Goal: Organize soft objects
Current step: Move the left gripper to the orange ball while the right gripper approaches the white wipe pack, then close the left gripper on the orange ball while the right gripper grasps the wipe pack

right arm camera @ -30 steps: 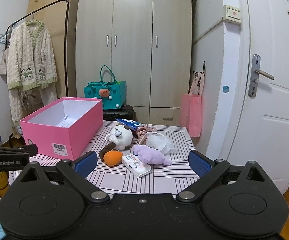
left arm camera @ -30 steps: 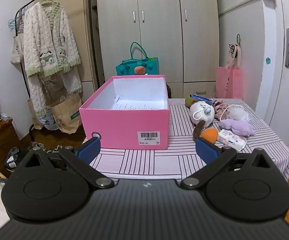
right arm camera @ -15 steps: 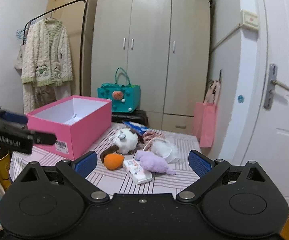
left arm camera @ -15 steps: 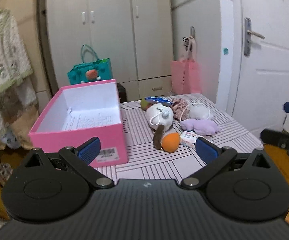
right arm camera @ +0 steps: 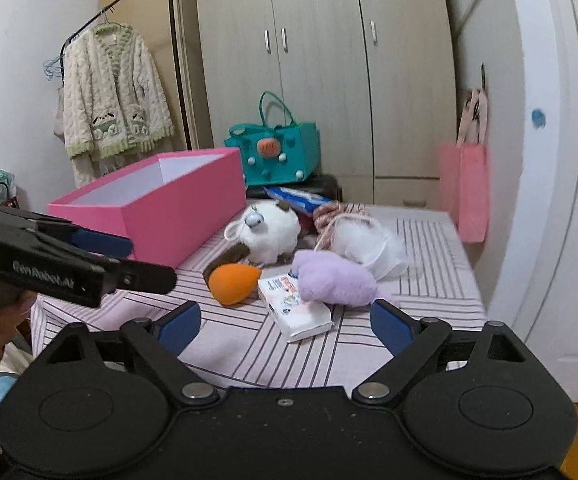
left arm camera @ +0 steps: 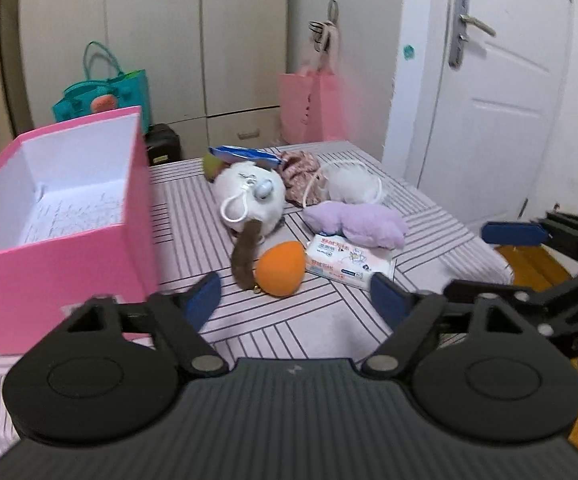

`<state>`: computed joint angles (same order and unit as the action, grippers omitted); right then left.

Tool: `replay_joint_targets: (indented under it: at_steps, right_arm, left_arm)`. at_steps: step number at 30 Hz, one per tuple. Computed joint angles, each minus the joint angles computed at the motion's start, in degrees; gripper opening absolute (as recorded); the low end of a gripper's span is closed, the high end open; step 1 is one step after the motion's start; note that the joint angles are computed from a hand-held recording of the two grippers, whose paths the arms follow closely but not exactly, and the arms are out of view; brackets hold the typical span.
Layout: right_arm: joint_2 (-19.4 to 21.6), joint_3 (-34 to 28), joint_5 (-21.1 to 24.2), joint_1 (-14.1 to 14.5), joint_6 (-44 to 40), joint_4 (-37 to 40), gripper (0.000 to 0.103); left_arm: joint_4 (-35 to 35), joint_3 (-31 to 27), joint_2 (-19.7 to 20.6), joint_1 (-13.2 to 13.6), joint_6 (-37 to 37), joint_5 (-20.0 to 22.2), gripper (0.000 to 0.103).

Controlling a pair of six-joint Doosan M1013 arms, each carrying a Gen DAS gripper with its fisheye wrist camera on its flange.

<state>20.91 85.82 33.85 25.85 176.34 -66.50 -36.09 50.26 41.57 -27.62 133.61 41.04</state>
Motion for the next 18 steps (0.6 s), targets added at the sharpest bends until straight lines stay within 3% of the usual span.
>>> replay_joint_targets:
  at_steps: [6, 12, 18]
  right_arm:
    - [1.86, 0.07, -3.63, -1.99, 1.54, -0.57, 0.081]
    - [3.96, -0.66, -5.1, -2.75, -0.59, -3.01, 0.074]
    - [4.77, -1.44, -7.7, -4.06, -2.11, -0.6, 0.071]
  left_arm:
    - [-0.74, 0.31, 1.24, -1.02, 6.55, -5.64, 0.065]
    - [0.88, -6.41, 5.35, -0.74, 4.08, -0.67, 0.053]
    - [-0.29, -11.72, 8.39, -0.32, 6.05, 4.8, 0.047]
